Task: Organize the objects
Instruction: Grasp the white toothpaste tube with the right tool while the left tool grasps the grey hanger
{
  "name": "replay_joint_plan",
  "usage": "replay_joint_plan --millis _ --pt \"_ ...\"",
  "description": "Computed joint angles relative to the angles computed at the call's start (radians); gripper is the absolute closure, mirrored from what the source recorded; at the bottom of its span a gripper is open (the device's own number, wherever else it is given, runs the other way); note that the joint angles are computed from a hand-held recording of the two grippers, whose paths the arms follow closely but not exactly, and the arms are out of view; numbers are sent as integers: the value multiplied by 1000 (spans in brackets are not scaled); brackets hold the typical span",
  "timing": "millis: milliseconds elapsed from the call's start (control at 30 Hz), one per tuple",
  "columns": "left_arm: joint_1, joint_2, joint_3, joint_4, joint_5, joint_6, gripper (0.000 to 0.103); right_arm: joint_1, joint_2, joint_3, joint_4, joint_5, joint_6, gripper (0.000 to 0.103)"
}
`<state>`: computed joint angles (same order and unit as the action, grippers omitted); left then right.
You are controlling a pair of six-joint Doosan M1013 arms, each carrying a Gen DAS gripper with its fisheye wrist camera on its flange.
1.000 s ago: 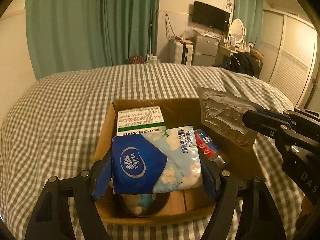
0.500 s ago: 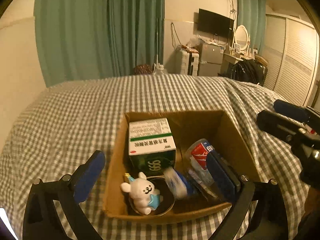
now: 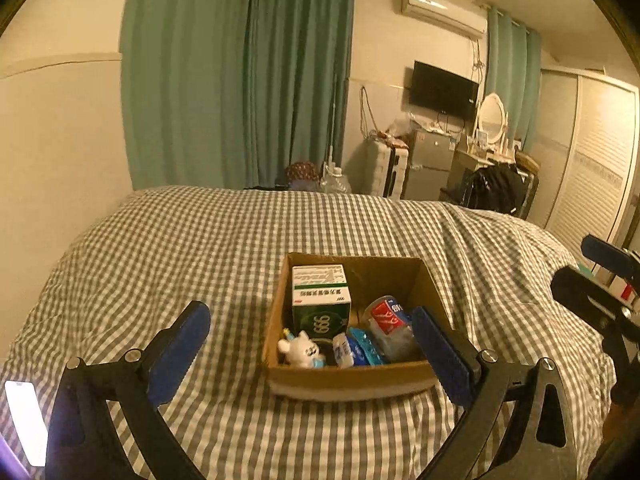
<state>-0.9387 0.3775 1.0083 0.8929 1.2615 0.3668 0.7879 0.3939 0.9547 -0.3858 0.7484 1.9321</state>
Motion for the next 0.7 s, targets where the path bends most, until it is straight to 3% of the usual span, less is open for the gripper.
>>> replay_joint_plan --millis 233,467,700 --pt "-54 -79 151 22 24 -121 0 46 -86 141 -71 -20 81 5" --pt "-77 -111 260 -37 76 -193 0 81 -102 218 -74 11 76 5" --pt "-90 -96 322 -147 95 -185 0 89 -75 264 88 100 -68 5"
